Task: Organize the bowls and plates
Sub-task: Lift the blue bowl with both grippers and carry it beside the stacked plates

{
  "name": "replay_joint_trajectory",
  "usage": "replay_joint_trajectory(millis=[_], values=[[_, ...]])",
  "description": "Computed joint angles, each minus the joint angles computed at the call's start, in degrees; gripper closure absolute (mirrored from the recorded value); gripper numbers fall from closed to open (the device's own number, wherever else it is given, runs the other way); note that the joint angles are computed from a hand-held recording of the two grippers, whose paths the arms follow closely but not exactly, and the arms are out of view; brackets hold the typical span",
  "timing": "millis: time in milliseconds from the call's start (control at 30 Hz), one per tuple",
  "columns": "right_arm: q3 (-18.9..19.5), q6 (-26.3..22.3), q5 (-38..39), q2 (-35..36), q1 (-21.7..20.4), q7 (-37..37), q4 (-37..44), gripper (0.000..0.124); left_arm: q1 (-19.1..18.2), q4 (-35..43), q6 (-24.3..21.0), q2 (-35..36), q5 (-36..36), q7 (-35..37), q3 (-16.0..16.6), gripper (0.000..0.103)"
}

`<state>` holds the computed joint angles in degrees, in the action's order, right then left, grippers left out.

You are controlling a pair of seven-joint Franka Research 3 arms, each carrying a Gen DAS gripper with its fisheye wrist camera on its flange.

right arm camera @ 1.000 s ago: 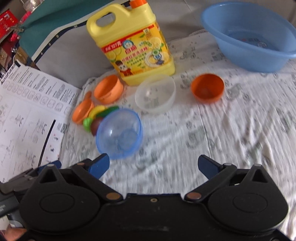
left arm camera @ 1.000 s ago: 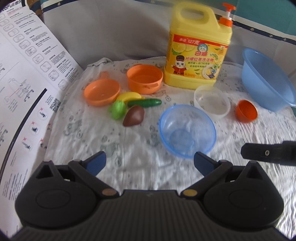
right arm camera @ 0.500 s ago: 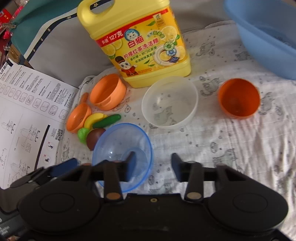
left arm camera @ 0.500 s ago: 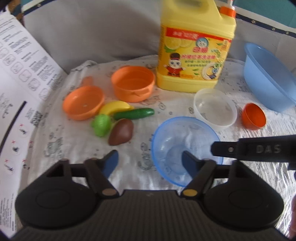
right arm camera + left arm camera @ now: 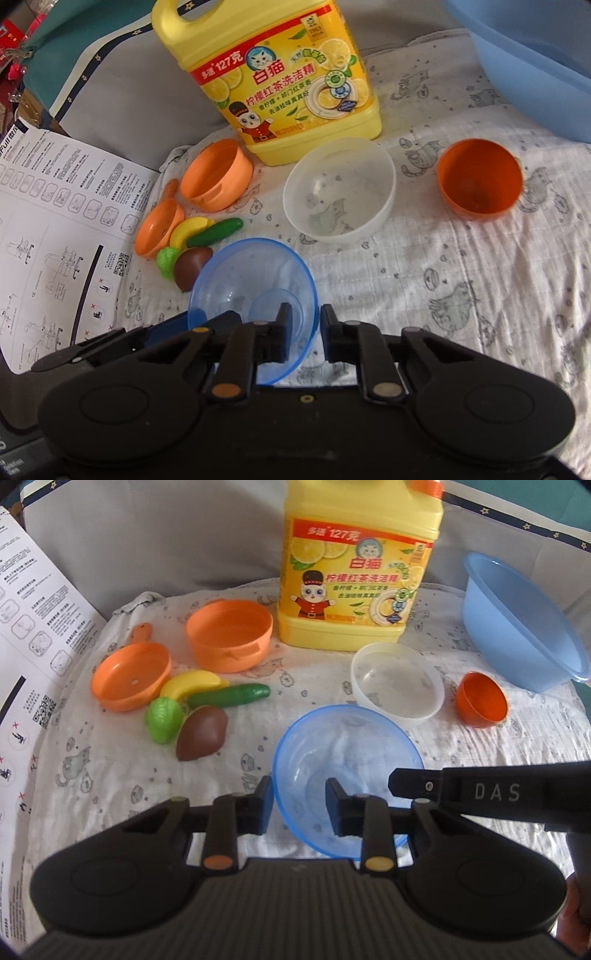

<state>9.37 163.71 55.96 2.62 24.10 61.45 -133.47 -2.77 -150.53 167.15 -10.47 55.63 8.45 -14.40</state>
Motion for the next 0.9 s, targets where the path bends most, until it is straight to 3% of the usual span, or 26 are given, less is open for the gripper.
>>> replay_joint_trajectory(millis=[500,900], values=[[-4.06,-2.52,2.06,-13.93,1.08,0.21,-12.20,0.107,-6.65,-4.47,-1.97,-7.71,-15.00,6.42,-2.95,0.073],[-7.56,-5.09,-2.60,-29.46,1.84,3.12,-25.18,0.107,-14.31,-9.10,-4.81,-15.38,-26.62,9.49,-5.59,0.071]])
